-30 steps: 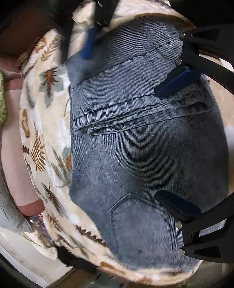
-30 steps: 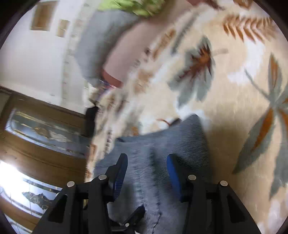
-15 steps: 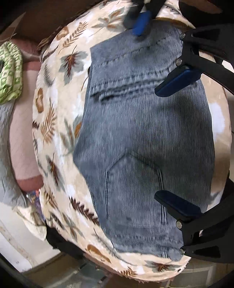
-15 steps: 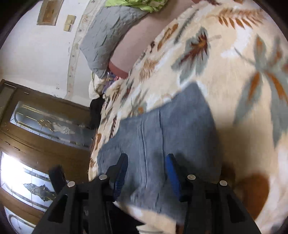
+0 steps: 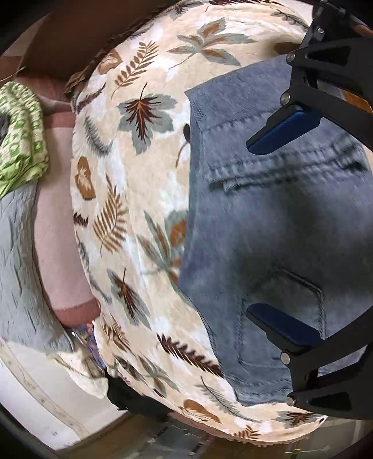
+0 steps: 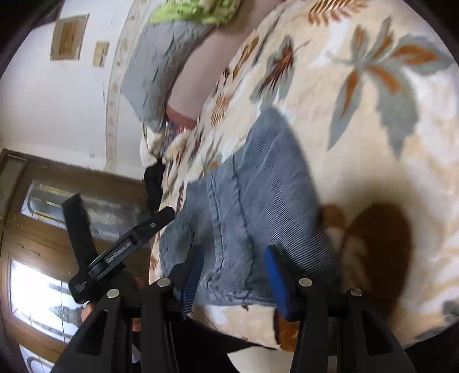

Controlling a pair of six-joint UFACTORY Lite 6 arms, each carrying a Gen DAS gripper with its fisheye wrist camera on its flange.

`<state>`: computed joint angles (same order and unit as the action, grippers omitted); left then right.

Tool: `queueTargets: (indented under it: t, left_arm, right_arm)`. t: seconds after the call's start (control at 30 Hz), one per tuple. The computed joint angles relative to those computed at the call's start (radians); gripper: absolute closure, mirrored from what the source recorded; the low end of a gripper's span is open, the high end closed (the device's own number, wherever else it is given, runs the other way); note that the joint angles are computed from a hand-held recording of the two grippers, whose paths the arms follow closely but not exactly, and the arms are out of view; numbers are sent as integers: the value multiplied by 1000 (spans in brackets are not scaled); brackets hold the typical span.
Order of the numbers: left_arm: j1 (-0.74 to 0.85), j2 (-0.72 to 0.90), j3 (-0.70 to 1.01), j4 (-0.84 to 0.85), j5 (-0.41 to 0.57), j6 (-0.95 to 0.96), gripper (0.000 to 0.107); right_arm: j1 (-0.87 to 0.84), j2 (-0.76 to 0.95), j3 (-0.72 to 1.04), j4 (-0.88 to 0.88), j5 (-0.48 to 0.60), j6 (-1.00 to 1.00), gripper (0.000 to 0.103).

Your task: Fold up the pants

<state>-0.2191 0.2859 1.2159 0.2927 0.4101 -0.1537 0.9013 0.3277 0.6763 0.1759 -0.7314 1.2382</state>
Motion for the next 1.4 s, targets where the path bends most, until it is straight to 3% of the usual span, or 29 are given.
queueTargets:
  t: [0.17,0.3,0.43,0.6,0.67,0.83,0.97,1.1,1.3,1.4]
  left_arm:
    - [-96,169,149,25,73,-55,4]
    - [-149,300,238,175,114,-205,4]
    - [-145,371,282,167,128,-208,4]
    - [-140,393,316,125,145,-170,4]
    - [-135,375,304,109,146,-161,4]
    - [-76,210,150,105,81,-133,4]
    - [111,26,11,-91,33,110,4]
    - [404,-53,-8,-285,37,371,4]
    - [799,80,220,-400,97,548,4]
    - [934,197,379,-454,164,594,4]
  right_arm:
    - [-29,-34,-89,-44,-78,53,55]
    - [-21,-76,-120,-32,-90,12,55]
    - [-21,-90,-114,-60,-76,1,55]
    - [-34,-13,-14,-127,28,29,55]
    - [-40,42,56,-169,123,43,54]
    - [-15,59,111,-74,193,-62,52]
    - [44,43,152,167,249,-297,52]
    - [130,28,210,483,181,-653,52]
    - [177,94,337,705,128,-866,47]
    - [171,153,419,683,146,-872,47]
